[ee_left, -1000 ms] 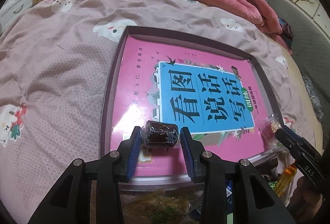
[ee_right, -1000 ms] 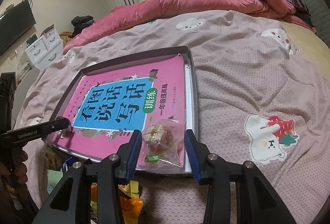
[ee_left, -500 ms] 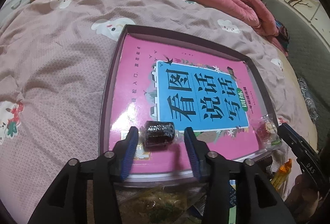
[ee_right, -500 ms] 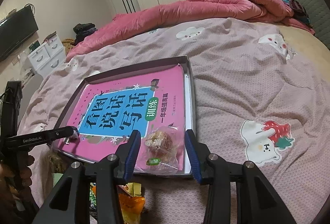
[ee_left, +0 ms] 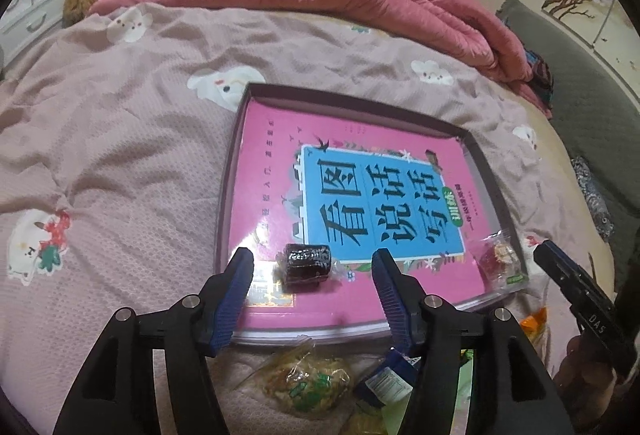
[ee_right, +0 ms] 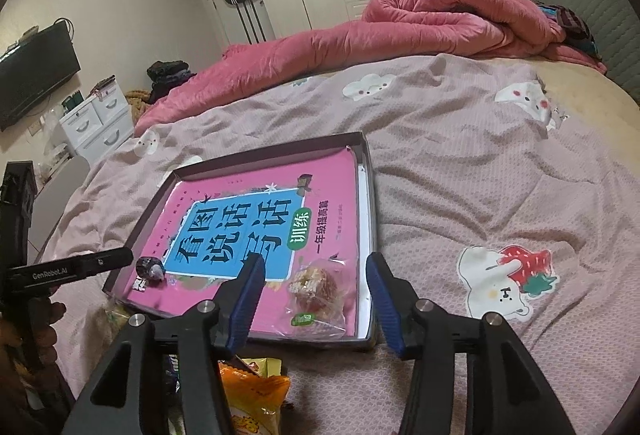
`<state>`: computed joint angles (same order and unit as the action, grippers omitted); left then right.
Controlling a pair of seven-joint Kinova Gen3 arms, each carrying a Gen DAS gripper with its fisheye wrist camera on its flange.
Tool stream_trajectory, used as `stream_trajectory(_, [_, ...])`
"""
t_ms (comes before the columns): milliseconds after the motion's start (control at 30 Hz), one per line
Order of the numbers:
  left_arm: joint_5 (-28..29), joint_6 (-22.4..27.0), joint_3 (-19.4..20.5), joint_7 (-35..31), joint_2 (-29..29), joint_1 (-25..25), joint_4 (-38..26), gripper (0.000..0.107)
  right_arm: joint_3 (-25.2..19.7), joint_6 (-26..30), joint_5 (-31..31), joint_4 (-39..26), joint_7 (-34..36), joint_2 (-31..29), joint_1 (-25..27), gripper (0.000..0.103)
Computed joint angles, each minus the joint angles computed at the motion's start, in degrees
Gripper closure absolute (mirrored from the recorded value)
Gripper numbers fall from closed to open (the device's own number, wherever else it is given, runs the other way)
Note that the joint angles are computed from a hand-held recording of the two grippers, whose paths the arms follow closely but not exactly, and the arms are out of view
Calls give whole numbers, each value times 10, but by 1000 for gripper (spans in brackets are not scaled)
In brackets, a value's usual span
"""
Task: Organize snacks
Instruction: 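Place the dark candy on the tray with the left tool while the right tool places the candy bag, then withdraw both open tools back toward the snack pile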
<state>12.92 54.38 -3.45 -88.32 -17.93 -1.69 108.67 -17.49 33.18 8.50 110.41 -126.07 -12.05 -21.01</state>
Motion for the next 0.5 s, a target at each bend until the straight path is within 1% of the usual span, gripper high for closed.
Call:
stream_trajectory(67, [-9,-2,6,9,-11,-4,-1,35,-2,1,2,0,-2,-4,0,47])
stream_trajectory(167, [-12,-6,2,10,-23,-2,-1,34,-6,2,5,1,-4,-11,1,46])
stream_trajectory(500, [-27,9,2,18,-50,-1,-1,32,-26,6,14,5,-18,-30,11,39])
